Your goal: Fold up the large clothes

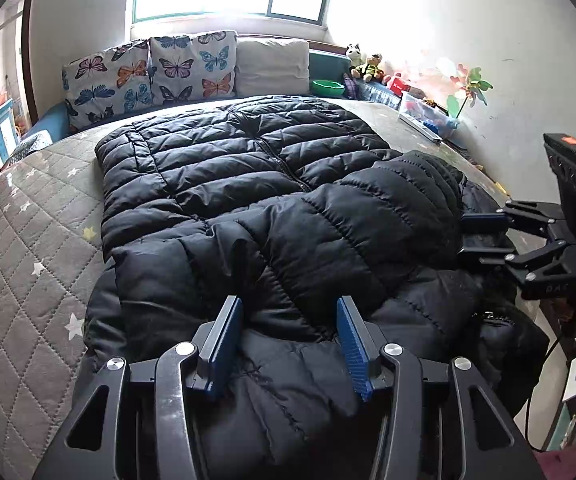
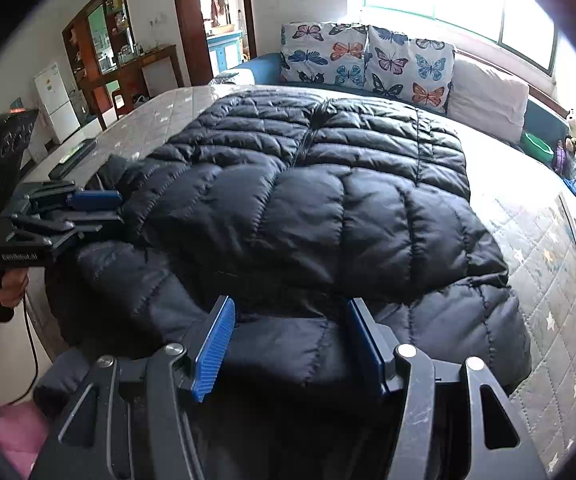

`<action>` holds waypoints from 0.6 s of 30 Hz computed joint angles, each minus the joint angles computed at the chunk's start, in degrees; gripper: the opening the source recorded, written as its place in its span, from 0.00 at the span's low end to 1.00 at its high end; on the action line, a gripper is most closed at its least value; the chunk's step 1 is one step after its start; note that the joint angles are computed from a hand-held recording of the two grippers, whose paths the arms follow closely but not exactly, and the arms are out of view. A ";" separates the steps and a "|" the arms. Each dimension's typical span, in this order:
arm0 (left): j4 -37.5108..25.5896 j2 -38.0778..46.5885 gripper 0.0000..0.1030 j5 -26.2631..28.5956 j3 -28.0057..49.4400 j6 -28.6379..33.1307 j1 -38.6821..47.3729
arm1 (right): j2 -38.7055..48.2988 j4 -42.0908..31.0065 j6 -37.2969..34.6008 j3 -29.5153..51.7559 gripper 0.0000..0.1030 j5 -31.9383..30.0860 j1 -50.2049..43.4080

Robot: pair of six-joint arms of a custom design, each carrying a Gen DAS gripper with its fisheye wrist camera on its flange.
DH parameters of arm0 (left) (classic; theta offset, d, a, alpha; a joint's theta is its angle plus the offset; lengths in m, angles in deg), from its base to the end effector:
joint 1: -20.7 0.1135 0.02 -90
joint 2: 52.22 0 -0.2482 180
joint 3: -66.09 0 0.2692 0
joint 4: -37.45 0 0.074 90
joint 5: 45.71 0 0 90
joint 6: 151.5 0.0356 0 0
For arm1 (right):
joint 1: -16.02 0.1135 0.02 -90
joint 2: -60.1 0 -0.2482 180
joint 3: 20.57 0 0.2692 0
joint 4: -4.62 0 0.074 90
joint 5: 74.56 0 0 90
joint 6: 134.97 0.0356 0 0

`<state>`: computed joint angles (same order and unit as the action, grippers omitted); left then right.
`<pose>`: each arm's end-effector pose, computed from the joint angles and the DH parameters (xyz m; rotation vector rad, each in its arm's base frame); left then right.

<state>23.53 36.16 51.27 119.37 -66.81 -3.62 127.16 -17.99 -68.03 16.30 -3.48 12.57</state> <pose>0.2761 -0.1295 0.1243 0.4603 2.4107 -0.3791 0.2213 -0.0018 0.1209 -0.5483 2.3723 0.2067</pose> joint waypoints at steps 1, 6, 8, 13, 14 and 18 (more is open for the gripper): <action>0.57 0.22 0.51 -0.18 -0.27 0.02 -0.15 | 1.27 1.86 0.15 -0.61 0.63 0.74 0.52; 2.78 1.83 0.51 -1.57 -0.74 0.57 -0.83 | 3.80 11.05 0.73 -4.46 0.63 5.65 3.95; 3.32 2.06 0.51 -2.04 -0.97 0.57 -1.00 | 3.56 11.85 0.71 -5.14 0.63 4.99 3.41; 2.82 2.31 0.51 -3.47 -0.64 0.29 -1.72 | 0.18 6.75 -0.27 -3.85 0.63 6.69 4.34; 2.74 2.47 0.51 -3.39 -0.47 0.12 -1.66 | -0.89 4.54 -0.28 -3.02 0.63 6.07 3.91; 3.10 2.70 0.52 -3.27 -0.49 0.25 -1.51 | -5.82 0.86 -0.53 -1.66 0.63 3.55 0.49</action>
<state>26.63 38.86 48.00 118.88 -66.56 -5.13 121.34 -17.13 -68.56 14.64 0.07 13.06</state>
